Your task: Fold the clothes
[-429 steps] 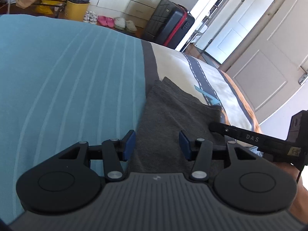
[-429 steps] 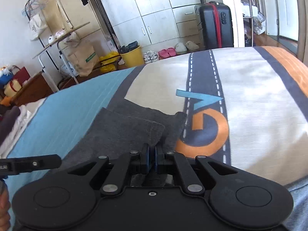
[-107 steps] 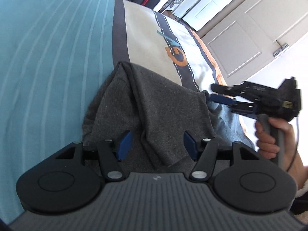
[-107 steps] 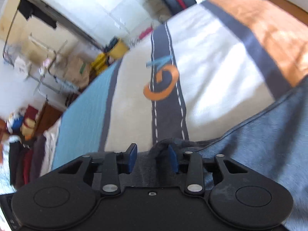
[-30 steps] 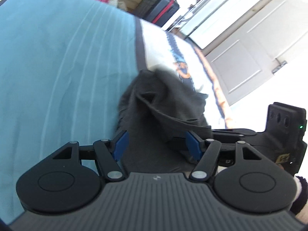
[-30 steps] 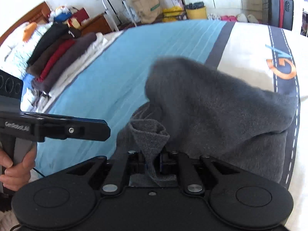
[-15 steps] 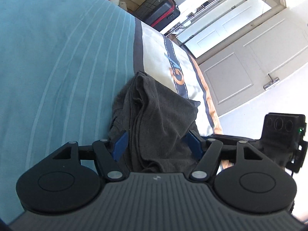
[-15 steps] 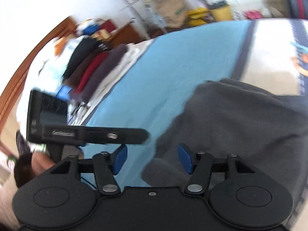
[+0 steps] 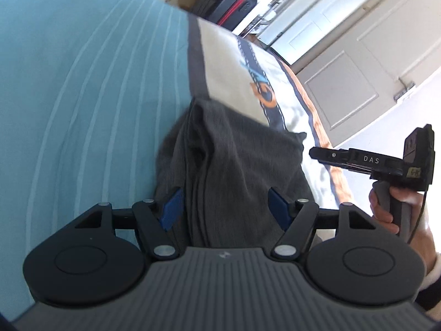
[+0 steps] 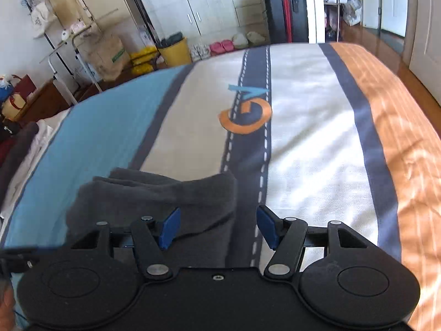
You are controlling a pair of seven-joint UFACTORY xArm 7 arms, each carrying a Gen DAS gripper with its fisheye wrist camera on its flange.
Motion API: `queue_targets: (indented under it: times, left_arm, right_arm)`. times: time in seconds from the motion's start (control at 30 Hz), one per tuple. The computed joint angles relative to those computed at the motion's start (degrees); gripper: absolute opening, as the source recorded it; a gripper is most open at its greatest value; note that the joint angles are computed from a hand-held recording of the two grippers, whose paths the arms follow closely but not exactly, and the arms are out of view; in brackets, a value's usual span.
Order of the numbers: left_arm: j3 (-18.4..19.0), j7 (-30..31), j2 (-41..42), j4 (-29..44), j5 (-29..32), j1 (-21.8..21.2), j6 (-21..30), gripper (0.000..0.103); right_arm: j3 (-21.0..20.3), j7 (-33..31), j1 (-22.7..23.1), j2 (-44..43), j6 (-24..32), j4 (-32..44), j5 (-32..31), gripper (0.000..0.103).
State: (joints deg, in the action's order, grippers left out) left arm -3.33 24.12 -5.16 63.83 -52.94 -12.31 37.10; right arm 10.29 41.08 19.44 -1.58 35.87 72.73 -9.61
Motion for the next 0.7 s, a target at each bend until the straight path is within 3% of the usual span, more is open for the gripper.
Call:
queue_targets:
  times: [0.13, 0.3, 0.33, 0.37, 0.43, 0.47, 0.6, 0.7]
  left_arm:
    - [-0.8, 1.5, 5.4, 5.7, 0.6, 0.2, -1.1, 0.067]
    - [-2.9, 3.7, 11.2, 11.0, -0.7, 1.9, -3.5, 0.066]
    - [-4.4, 5.0, 12.3, 12.3, -0.8, 3.3, -2.5, 0.053]
    - [-3.8, 4.4, 13.0, 12.9, 1.4, 2.2, -2.3, 0.006]
    - [-4.4, 2.8, 14.2, 14.0, 6.6, 1.8, -2.5, 0.004]
    - [-4.9, 2.9, 13.5, 12.7, 8.0, 1.3, -5.3, 0.003]
    - [-6.8, 8.3, 9.6, 8.5, 7.9, -0.1, -16.7, 0.003]
    - [-7.3, 8.0, 9.2, 8.3, 6.0, 0.6, -19.7, 0.004]
  right_arm:
    - [-0.6, -2.8, -0.3, 2.1, -2.6, 0.5, 8.1, 0.066]
    - [-0.9, -3.4, 0.3, 5.6, -2.7, 3.7, 5.3, 0.066]
    - [-1.0, -3.1, 0.4, 6.2, -3.0, 3.7, 5.4, 0.066]
    - [-1.2, -1.9, 0.6, 7.1, -3.3, 4.3, 4.6, 0.066]
    - [-1.6, 0.5, 1.3, 9.0, -3.6, 5.5, 2.8, 0.066]
    - [-1.8, 0.9, 1.6, 9.5, -3.8, 5.9, 1.9, 0.066]
    - [-2.4, 1.5, 2.6, 10.6, -5.4, 6.8, -1.2, 0.066]
    - [-2.7, 2.5, 2.7, 10.3, -7.3, 5.9, -1.6, 0.066]
